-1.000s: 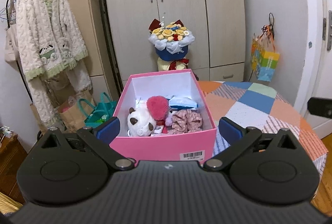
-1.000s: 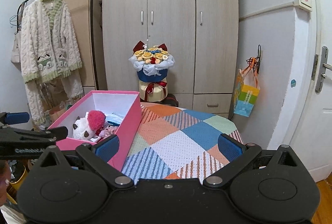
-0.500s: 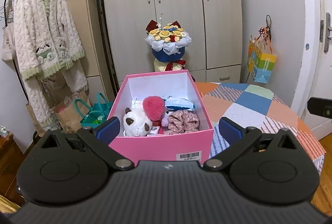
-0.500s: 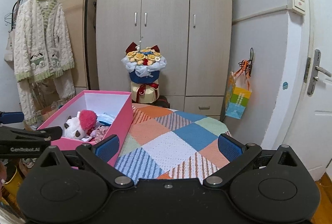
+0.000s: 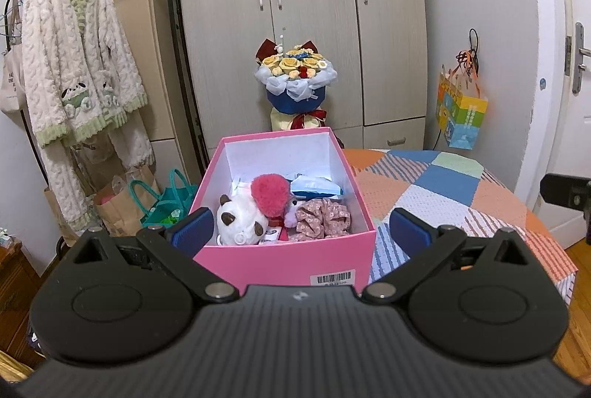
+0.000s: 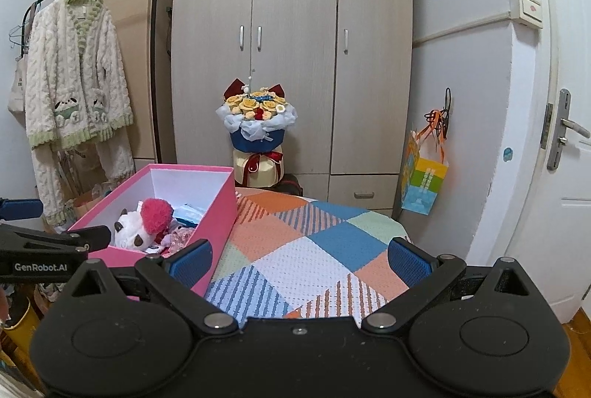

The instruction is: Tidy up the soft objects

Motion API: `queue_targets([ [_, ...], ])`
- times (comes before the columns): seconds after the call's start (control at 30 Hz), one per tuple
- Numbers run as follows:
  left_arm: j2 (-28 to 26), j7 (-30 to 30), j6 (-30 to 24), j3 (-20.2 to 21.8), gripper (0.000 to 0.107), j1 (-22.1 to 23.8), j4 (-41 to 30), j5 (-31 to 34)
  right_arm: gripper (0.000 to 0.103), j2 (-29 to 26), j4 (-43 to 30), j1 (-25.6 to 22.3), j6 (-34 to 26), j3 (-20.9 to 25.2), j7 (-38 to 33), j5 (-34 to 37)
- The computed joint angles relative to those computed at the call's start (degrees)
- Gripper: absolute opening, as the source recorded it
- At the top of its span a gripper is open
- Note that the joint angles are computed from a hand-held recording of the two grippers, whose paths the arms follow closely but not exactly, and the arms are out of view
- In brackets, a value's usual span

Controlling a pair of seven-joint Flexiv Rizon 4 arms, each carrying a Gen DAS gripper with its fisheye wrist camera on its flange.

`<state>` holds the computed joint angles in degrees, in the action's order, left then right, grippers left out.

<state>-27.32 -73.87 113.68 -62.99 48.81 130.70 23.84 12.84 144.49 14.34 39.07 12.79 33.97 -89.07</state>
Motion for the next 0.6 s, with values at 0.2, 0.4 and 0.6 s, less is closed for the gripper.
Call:
queue_targets([
  [0.2,-0.4,0.2,-0.2,-0.5,0.103,0.1,-0.1,0.0,0.102,-0.1,0.0,0.0,-0.1,0.2,-0.5,1.5],
  [0.4,-0.3,0.1,-0.1,-0.3,0.103,0.1,0.1,-0.3,0.102,-0.1,0.1,0.0,-0.1,0.2,-0.8,2.1],
  [0.6,-0.2,0.2,-0.2,0.0,0.103,-0.1,0.1,-0.4,0.102,-0.3,0.0,0.0,-0.2,0.2,-1.1,2.6],
])
